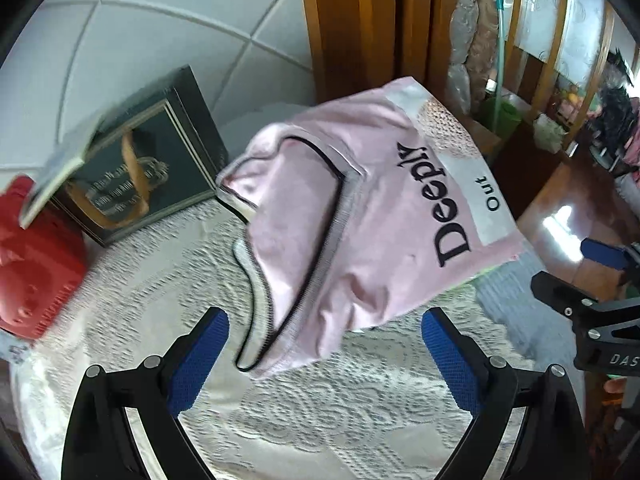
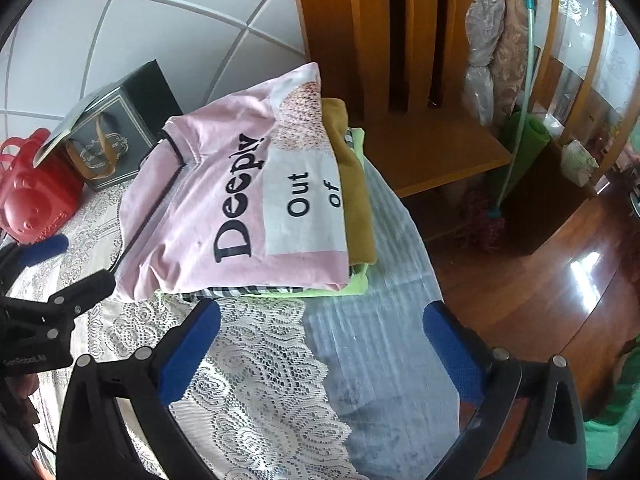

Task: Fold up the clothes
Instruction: 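Carry the folded T-shirt onto the yellow cloth stack and open both grippers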

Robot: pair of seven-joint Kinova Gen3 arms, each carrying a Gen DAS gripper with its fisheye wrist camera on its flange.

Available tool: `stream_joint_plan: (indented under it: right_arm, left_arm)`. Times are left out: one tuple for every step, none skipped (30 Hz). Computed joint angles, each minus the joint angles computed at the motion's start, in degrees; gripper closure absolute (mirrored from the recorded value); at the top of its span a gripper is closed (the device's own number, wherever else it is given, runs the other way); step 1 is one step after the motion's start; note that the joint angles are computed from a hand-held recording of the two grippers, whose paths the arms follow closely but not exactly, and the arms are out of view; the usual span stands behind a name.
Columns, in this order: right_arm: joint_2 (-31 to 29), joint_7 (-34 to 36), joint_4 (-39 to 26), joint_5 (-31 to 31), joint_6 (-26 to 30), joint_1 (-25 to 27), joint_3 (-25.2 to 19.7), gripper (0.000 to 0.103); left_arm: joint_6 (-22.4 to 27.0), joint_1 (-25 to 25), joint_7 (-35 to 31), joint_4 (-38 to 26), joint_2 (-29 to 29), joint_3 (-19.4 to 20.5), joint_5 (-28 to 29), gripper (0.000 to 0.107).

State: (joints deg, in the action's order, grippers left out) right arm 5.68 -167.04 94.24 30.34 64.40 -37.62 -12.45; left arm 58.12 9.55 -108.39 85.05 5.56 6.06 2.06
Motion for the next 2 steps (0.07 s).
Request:
stream_joint_plan:
  right_arm:
    - [0.13,0.23,-0.14,-0.1,-0.15,0.12,0.06,0.0]
    - [0.24,0.48,-0.26,-0.24,-0.36,0.25,0.15,0.0]
  left_arm:
    - [-0.28,0.0,0.09,0.2,-0.21,0.13,-0.19,0.01]
    - [0.06,-0.09,0.29,-0.02,-0.14,-0.07,0.34,0.01]
